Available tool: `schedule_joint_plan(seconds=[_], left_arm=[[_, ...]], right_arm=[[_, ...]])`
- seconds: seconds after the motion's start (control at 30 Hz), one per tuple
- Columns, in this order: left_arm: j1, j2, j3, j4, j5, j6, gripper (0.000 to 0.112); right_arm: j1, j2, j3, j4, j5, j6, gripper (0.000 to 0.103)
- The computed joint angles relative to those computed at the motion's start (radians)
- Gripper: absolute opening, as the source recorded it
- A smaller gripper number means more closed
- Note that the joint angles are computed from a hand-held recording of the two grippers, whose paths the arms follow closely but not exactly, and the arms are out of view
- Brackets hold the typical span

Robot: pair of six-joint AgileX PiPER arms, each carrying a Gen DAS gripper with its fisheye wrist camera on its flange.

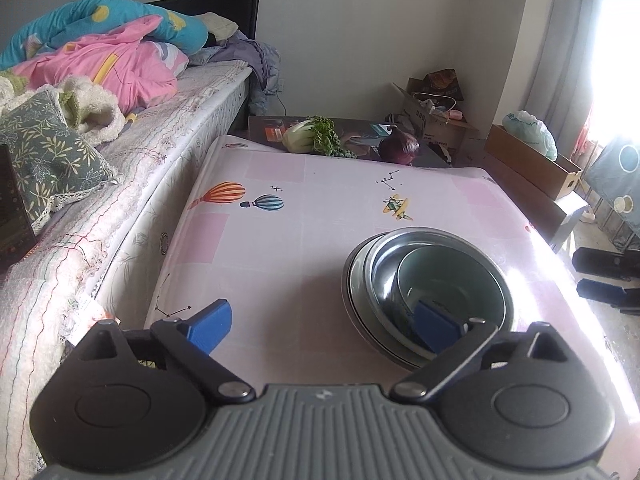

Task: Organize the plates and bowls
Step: 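Lower the basin onto the white plate with both grippers, then open both grippers and pull them back from the basin rim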

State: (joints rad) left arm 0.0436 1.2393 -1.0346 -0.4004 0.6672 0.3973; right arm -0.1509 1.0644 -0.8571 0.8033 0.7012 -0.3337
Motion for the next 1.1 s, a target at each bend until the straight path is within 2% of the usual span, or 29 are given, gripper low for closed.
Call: schedule_joint_plan(seconds=[0.07, 0.1, 0.2, 0.43, 0.57, 0.73, 1.1], left_arm=[[-0.013, -0.029, 0.013, 0.023, -0.018, -0.017, 0.102], [-0.016, -0.04, 0.019, 0.031, -0.025, -0.024, 0.103], [-0.031, -0.073, 0.024, 0.066, -0.03, -0.061, 0.103], [-0.096, -0.108, 0.014, 0.238, -0.019, -0.233, 0.103], [-0.12, -0.121, 0.015, 0.304, -0.018, -0.31, 0.103], [-0.184, -0.106, -0.008, 0.478, 0.02, -0.486, 0.103], [-0.23, -0.114, 0.003, 0.572, 0.063, -0.55, 0.103]], right_arm=[[0.044, -0.051, 0.01, -0.074, -0.018, 0.053, 0.089], [0.08, -0.09, 0.017, -0.137, -0.031, 0.105, 0.095], [0.192, -0.159, 0.024, -0.336, -0.062, 0.274, 0.102], [0.432, -0.229, 0.012, -0.811, -0.048, 0.725, 0.102], [0.48, -0.25, 0.006, -0.906, -0.029, 0.813, 0.102], [0.552, -0.256, -0.009, -1.014, -0.003, 0.912, 0.102], [0.769, -0.233, -0.033, -1.266, 0.085, 1.178, 0.102]])
